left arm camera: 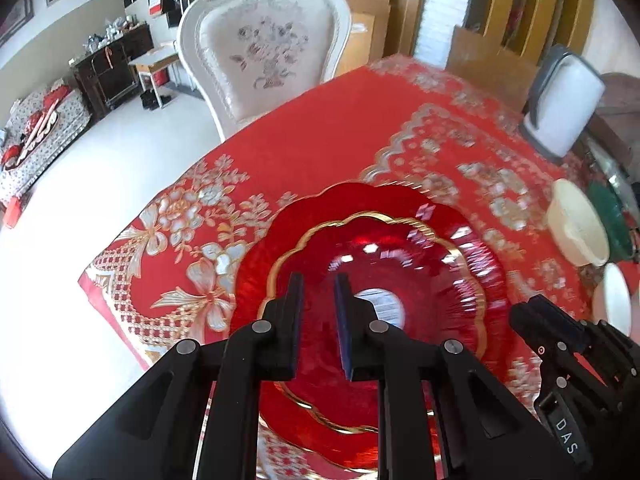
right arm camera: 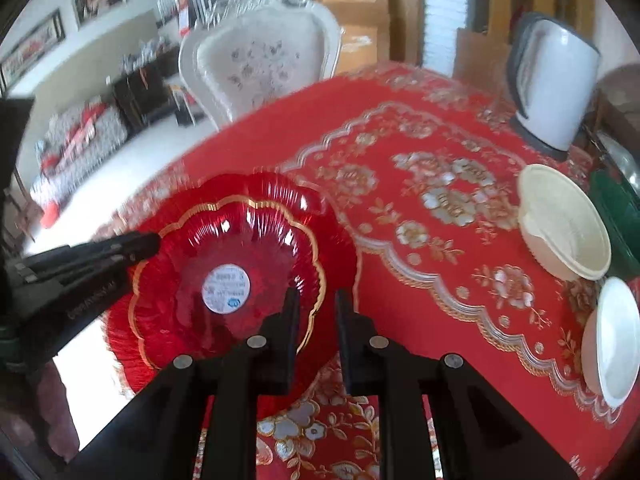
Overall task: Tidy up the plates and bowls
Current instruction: 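Move the left tool back across the table toward the green bowl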
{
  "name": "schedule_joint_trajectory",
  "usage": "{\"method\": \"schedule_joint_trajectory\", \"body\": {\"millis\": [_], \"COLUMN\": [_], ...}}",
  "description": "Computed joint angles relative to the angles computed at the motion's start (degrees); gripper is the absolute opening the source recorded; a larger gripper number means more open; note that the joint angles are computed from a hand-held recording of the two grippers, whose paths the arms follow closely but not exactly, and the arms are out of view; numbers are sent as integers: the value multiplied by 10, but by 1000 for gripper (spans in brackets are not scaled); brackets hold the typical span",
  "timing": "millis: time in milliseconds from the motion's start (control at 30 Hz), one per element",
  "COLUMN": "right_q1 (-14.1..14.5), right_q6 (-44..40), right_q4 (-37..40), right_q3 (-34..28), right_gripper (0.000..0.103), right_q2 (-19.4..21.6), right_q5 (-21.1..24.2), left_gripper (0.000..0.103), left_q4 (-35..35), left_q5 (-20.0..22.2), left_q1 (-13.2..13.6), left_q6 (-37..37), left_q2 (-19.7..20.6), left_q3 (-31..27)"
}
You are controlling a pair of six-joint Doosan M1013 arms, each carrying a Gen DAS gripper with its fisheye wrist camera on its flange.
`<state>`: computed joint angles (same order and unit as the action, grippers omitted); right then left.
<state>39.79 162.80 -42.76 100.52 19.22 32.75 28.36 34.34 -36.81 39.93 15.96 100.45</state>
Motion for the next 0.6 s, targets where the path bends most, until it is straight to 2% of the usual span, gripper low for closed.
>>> {"method": "schedule_joint_trajectory", "body": {"millis": [100, 233, 300, 367, 433, 600], "right_q1": [6, 14, 16, 22, 24, 26], "right_q6": [90, 217, 253, 297, 327, 389], "right_q4": [-76, -166, -191, -213, -225, -233], "right_q3": [25, 67, 83, 104, 122, 167], "right_gripper": [17, 17, 19, 23, 29, 30], "right_q2": [-21, -54, -68, -85, -99, -137], "right_q5": [3, 34, 51, 94, 120, 166], "left_gripper": [15, 16, 28, 53, 54, 54], "left_q4": [33, 66, 77, 104, 172, 286], "left_q5": [-21, -62, -83, -120, -144, -184], "left_q1": [-22, -56, -72, -87, -105, -132], "left_q6": [-24, -36, -43, -62, -113, -192], "left_q2": [-10, -13, -10, -4, 3, 21], "left_q3": [8, 12, 10, 11, 10, 0]}}
